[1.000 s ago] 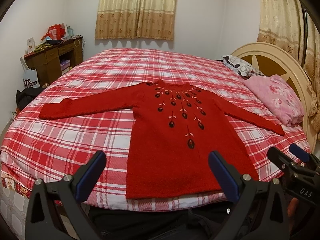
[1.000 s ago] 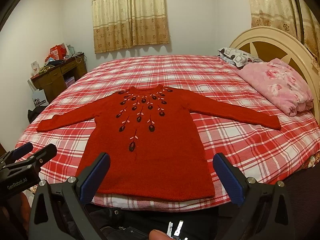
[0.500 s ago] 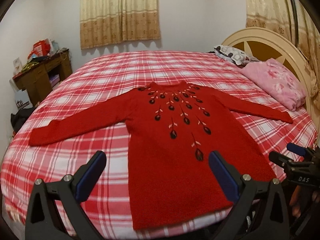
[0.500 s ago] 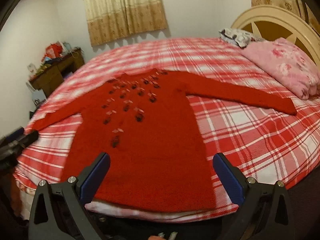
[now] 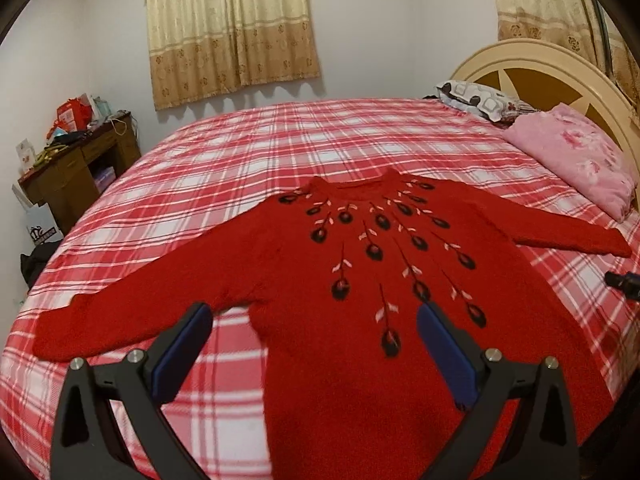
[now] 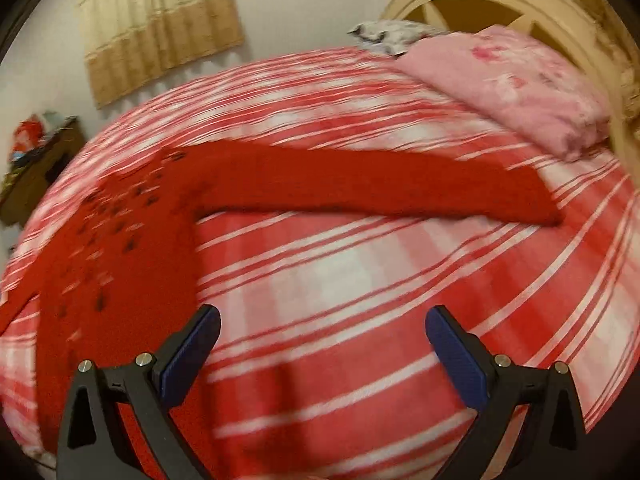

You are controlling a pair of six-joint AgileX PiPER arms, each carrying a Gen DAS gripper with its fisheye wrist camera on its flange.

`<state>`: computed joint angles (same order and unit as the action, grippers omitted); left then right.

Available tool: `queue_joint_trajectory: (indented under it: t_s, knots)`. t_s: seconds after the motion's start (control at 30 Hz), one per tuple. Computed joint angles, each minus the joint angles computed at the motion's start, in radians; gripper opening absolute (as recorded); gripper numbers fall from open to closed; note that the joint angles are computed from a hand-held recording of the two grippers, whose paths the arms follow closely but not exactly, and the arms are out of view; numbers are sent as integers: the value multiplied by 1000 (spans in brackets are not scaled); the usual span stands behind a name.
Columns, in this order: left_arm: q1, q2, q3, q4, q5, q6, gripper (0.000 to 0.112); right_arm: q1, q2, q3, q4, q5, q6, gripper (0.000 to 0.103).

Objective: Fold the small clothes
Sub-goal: 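Reach the right tool to a sweater sleeve cuff and grasp it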

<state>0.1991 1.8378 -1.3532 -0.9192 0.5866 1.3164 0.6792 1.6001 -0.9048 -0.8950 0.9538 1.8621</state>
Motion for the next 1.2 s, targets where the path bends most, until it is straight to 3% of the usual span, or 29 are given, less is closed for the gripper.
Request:
queue_joint_trajectory:
  t_s: [0.1, 0.23, 0.43, 0.53, 0.63, 0.73, 0.8, 0.87, 0.93, 1.2]
  knots:
    - [-40, 61, -65, 75, -19, -96, 103, -82, -52, 48, -19, 29, -44, 101]
    - [-78, 116, -116, 136, -52, -169, 103, -239, -147, 130, -30, -3, -96, 100]
    - [-121, 186, -198, 261, -120, -298, 103, -588, -270, 211, 46, -199, -274, 77]
    - [-140, 232, -261, 363, -150, -413, 103, -689, -273, 205, 106, -242, -363, 72]
    - [-137, 281, -337, 439, -130, -521, 103, -791, -262, 209, 210, -321, -470, 68]
    - [-130, 308, -372, 460, -104, -569, 103, -802, -260, 224, 204, -350, -462, 68]
    - [-129, 308, -364, 453, -102, -563, 103, -789, -254, 224, 192, -347, -439, 62]
    - [-129, 301, -348, 437, -108, -549, 103, -785, -248, 220, 208, -366, -478, 36]
    - [-123, 296, -341, 414, -99, -532, 103, -798, -244, 217, 259, -400, -546, 20]
    - [-103, 282, -336, 375, -138, -482, 103, -748, -244, 142, 288, -384, -561, 17]
